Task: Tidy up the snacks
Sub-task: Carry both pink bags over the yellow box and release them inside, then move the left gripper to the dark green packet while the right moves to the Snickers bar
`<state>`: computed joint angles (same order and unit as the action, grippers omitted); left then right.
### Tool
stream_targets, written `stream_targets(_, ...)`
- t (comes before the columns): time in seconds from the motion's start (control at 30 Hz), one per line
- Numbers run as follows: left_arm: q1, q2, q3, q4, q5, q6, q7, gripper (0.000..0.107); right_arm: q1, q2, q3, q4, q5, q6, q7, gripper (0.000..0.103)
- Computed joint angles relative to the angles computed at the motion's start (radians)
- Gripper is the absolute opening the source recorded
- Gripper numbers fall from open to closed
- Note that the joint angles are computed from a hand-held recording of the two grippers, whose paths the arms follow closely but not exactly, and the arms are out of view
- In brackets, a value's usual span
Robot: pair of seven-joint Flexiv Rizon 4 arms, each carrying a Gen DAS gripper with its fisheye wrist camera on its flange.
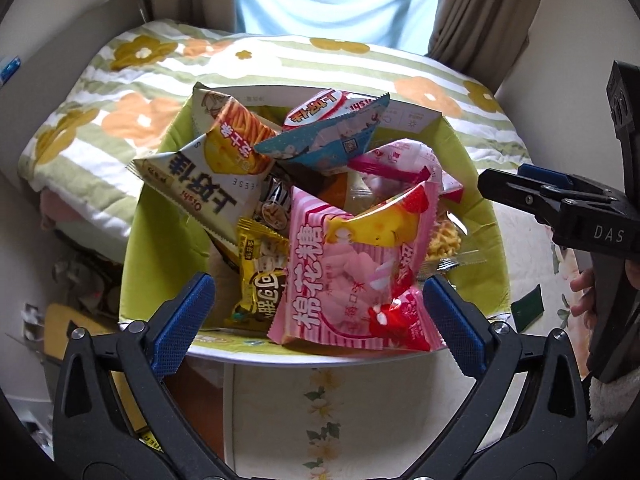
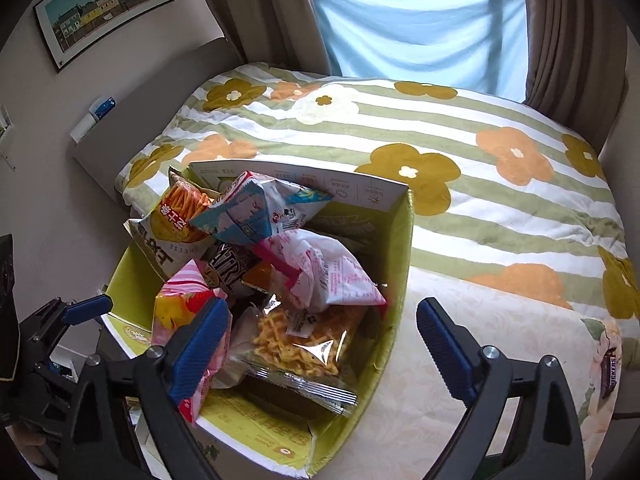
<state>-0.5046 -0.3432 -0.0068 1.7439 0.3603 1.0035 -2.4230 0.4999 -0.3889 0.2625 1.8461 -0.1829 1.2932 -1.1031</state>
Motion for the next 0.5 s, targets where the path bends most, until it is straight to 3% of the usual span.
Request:
stream_targets(0.27, -0.032, 0.006, -0.006, -0.038, 0.047, -0.035, -0.017, 0.103, 0.002, 0.062, -0.016, 0.078, -0.012, 0.03, 0.053, 0.094)
stream_targets(0.5, -0.021, -0.016, -0.038, -0.078, 0.01, -0.029, 0.055, 0.103, -0.002, 0.145, -0.044, 0.164, -0.056, 0.031, 0.152, 0.094)
